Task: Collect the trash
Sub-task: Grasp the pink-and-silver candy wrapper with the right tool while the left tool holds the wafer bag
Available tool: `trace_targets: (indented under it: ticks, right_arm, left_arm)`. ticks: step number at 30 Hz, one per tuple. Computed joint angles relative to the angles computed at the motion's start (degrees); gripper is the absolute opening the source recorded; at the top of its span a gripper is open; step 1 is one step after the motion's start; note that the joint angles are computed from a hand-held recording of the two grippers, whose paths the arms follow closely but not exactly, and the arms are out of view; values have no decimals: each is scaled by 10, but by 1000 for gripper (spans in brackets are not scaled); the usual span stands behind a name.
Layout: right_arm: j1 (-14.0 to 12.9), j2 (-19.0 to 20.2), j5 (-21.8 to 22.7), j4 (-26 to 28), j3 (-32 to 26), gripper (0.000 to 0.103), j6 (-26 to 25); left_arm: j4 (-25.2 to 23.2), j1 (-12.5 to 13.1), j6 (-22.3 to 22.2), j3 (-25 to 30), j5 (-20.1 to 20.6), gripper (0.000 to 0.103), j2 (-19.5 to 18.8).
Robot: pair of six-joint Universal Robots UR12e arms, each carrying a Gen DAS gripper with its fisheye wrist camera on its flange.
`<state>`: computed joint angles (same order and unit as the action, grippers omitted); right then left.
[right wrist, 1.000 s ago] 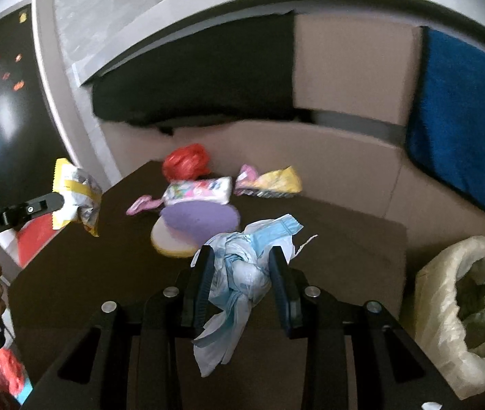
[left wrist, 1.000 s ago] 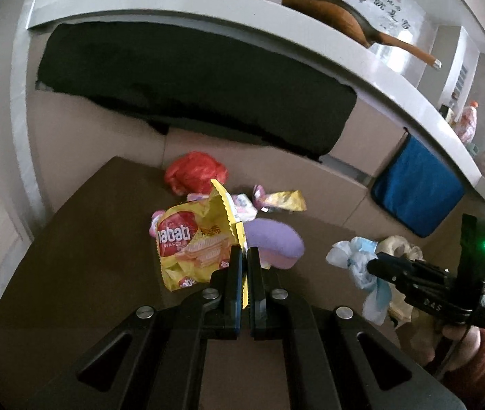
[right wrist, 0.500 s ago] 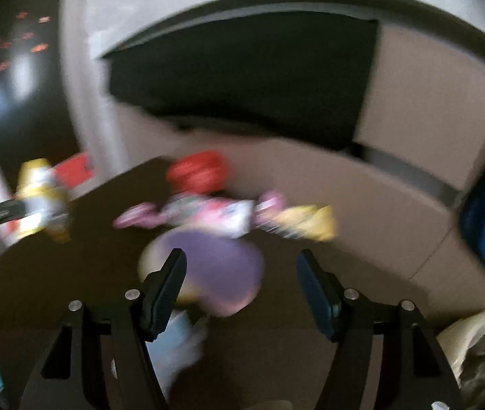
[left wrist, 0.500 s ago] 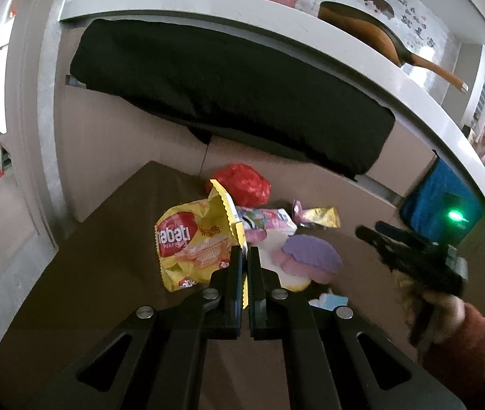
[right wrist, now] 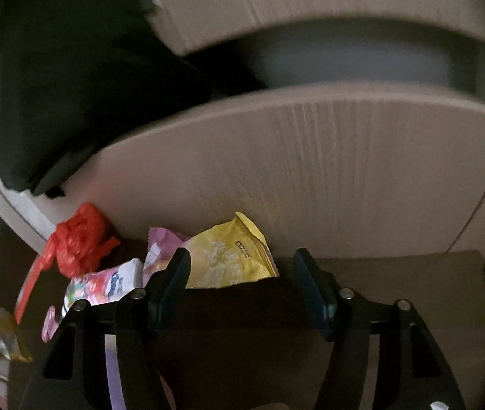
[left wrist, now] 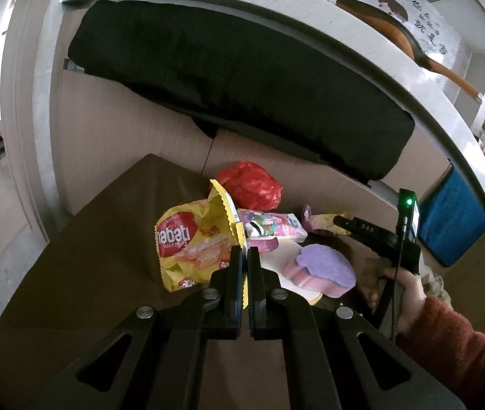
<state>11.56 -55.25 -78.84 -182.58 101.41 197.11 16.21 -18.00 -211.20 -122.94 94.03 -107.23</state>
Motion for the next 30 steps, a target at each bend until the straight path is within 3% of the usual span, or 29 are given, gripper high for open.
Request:
trace_targets:
  ticks: [1,2,3,10,14,17,20,23,26,30]
  right_arm:
    - [-1,0,10,4,-1,34,-7]
    - [0,-2,11,11,-2,14,-22]
    - [1,-4,7,9,0,11,-35]
    - [-11,-63,53,-53,63,6,-95]
    - [-16,-110,41,-85,104,6,-125]
    - [-22,-139,39,-79,127,6,-145]
    - [-28,-152,63,-77,143,14,-174]
    - [-27,-146,104,-87,148,59,-232]
    - [-9,-126,75,-45,125,58,-308]
    - [11,-85,52,-16,78,56,-337]
  left_arm:
    - [-2,0,0,1,2,2,0]
    - [-2,-1,1,2,5,2,1]
    - [0,-2,2,2,7,2,1]
    - [11,-18,-8,7,32,2,5]
    - [14,-37,6,22,53,2,6]
    - [22,-51,12,32,59,2,5]
    - [16,-62,18,41,68,2,4]
    - [-1,-66,12,44,70,2,4]
    - [-21,-69,19,50,92,2,1]
    - [-37,-75,36,59,136,2,-8]
